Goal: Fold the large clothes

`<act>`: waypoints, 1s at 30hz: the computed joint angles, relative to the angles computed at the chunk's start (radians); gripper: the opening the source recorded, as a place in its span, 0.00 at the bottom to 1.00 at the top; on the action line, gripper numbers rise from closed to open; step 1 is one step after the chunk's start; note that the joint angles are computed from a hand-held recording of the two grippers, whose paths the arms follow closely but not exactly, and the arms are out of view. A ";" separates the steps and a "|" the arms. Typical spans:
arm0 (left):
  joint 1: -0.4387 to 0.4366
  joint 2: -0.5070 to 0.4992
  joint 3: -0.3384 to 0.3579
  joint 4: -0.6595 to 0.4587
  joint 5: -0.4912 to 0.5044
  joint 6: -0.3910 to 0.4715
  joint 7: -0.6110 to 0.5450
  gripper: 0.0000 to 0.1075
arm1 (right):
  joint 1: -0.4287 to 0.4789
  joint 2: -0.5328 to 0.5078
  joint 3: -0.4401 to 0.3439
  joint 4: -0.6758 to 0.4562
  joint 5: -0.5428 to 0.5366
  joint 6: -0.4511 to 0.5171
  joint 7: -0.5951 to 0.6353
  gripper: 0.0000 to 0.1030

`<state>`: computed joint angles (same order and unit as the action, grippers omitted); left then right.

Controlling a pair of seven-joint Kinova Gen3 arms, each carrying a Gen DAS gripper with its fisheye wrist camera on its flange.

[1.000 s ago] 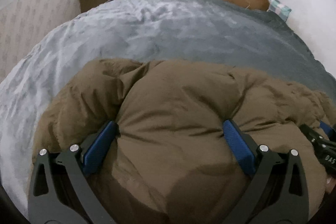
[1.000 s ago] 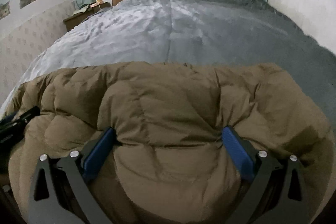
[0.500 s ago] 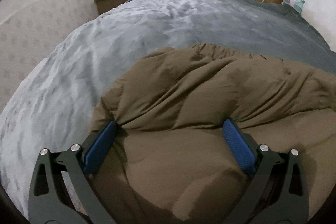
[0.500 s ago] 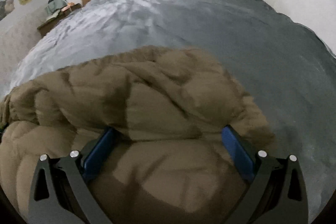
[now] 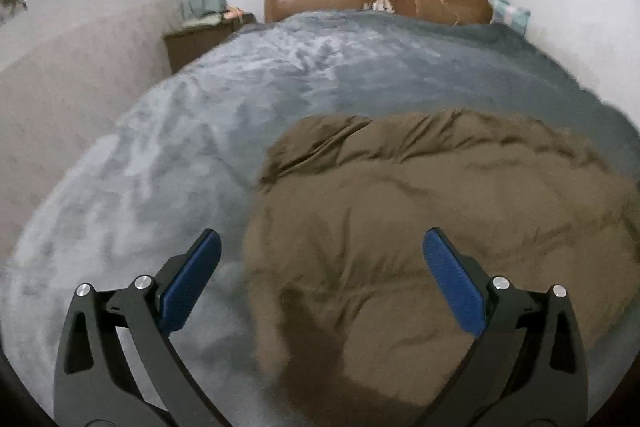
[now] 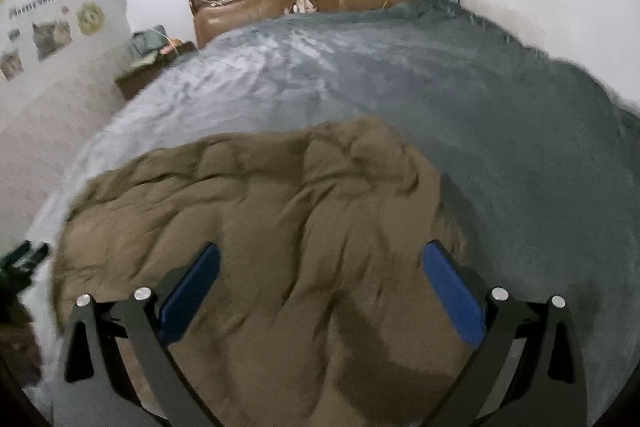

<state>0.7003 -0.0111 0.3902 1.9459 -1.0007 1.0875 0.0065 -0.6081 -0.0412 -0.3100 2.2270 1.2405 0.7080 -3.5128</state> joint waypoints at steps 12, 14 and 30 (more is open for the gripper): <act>0.019 -0.347 0.174 0.066 0.302 0.064 0.025 0.93 | -0.100 -0.273 -0.334 0.154 -0.242 0.228 -0.128 0.98; -0.030 -0.405 0.250 0.065 0.293 0.110 0.066 0.93 | -0.078 -0.322 -0.373 0.176 -0.247 0.225 -0.192 0.98; -0.247 -0.610 0.351 0.063 0.423 0.055 -0.019 0.93 | 0.030 -0.359 -0.656 0.109 -0.309 0.386 -0.258 0.98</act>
